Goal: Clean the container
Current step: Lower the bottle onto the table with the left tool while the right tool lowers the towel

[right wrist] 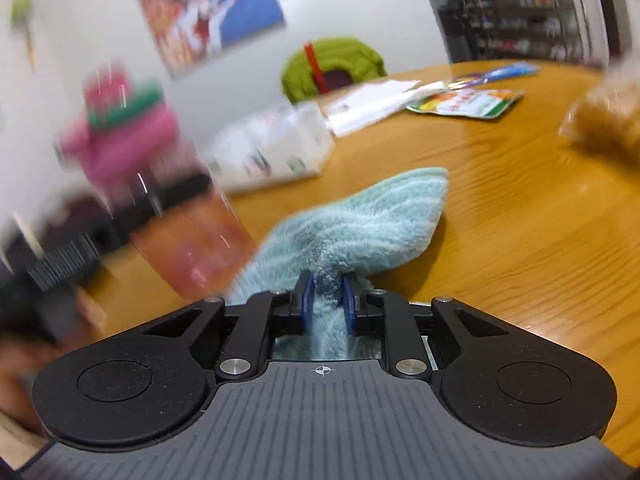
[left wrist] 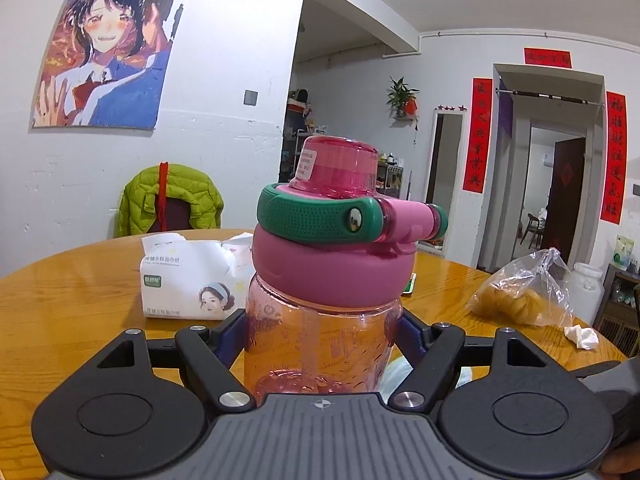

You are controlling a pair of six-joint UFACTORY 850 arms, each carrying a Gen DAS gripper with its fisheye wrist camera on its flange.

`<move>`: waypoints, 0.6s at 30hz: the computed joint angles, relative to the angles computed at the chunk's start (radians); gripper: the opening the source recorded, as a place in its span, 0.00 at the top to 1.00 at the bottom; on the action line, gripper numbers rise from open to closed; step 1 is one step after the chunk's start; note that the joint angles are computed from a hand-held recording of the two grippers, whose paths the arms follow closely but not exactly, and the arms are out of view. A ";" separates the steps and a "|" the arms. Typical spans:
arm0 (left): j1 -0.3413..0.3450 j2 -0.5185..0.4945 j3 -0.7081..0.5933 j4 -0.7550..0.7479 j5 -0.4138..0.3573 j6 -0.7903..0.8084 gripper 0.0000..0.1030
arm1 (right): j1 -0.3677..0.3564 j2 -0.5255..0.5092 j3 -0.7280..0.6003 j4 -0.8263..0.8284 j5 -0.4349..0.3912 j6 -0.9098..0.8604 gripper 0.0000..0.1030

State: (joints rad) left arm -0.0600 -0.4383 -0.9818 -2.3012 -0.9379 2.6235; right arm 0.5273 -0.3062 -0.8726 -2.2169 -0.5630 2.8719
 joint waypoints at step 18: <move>-0.035 0.081 0.082 -0.058 0.256 -0.055 0.01 | -0.046 -0.014 0.018 -0.078 -0.018 0.180 0.55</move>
